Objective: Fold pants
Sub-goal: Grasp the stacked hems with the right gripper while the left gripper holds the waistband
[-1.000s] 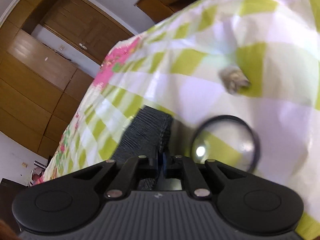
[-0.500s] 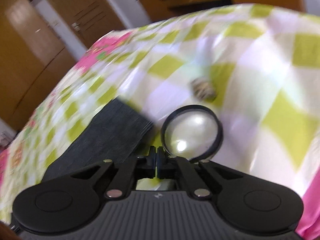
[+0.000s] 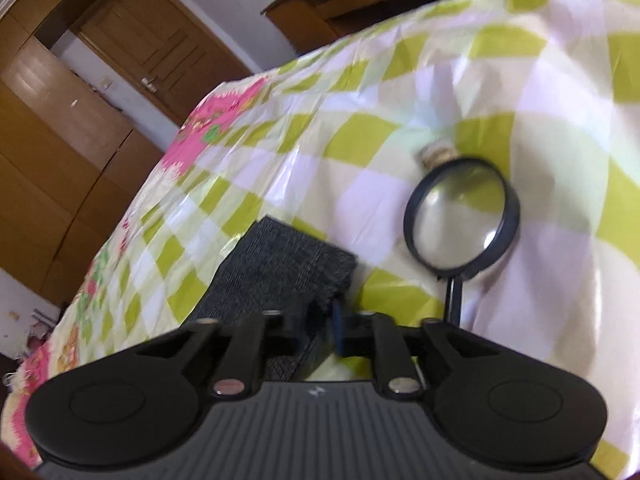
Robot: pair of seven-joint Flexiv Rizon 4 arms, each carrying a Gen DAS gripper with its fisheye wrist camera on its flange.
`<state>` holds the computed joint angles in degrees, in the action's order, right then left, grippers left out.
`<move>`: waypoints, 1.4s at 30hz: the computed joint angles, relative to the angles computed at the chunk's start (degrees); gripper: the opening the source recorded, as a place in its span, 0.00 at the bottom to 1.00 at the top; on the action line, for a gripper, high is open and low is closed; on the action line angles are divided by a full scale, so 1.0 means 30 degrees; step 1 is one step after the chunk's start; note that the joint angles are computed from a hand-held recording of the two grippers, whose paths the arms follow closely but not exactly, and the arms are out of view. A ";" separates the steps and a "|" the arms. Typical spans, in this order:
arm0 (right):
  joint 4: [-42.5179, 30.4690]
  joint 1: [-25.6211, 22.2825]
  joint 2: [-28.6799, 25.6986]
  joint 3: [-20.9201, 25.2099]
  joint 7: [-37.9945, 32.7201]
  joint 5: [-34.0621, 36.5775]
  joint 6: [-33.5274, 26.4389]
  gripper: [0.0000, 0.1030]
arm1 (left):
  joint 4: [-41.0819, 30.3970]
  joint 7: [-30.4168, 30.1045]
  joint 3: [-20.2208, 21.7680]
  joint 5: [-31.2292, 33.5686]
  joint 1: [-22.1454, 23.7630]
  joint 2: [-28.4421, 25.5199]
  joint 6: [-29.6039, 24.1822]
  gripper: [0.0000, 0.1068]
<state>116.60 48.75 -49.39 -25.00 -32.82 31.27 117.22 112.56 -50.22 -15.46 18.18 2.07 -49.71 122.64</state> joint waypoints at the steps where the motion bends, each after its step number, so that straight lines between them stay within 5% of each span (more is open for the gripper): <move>1: 0.0088 0.0272 0.0018 -0.0252 -0.0095 0.0098 0.0009 0.05 | -0.0043 -0.0041 -0.0087 0.0054 0.0059 -0.0063 0.0043 0.51; 7: 0.0088 0.0814 0.0429 -0.0728 -0.1066 0.0351 0.0987 0.03 | -0.0181 -0.0345 -0.0286 0.0315 0.0083 -0.0324 0.0486 0.51; 13: -0.1410 -0.3319 0.1339 0.3362 -0.1636 -0.1615 0.2812 0.03 | -0.0527 -0.0510 -0.0526 0.0797 -0.0026 -0.0512 0.0814 0.53; 19: -0.3742 -0.7548 0.1396 0.7514 -0.1324 -0.5252 0.5537 0.03 | -0.1544 -0.0076 0.1480 -0.0858 -0.2109 -0.0483 0.3579 0.52; 24: -0.4178 -0.8387 0.1238 0.8870 -0.1990 -0.5864 0.9371 0.02 | -0.1805 -0.0197 0.2188 -0.1615 -0.2470 -0.0456 0.4498 0.52; 26: -0.3612 -0.8017 0.1116 0.8833 -0.2517 -0.3984 0.8758 0.02 | -0.1907 0.0076 0.2395 -0.1774 -0.2632 -0.0803 0.3659 0.51; 31: -0.2562 -0.7223 0.0240 0.8036 -0.1464 -0.0411 0.3090 0.03 | -0.1432 0.0750 0.2237 -0.1538 -0.2564 -0.1140 0.1760 0.48; 42: -0.1420 -0.6815 0.0458 0.7696 -0.0189 -0.1384 0.4955 0.02 | -0.1241 0.0748 0.1348 -0.0890 -0.1794 -0.0936 0.1928 0.48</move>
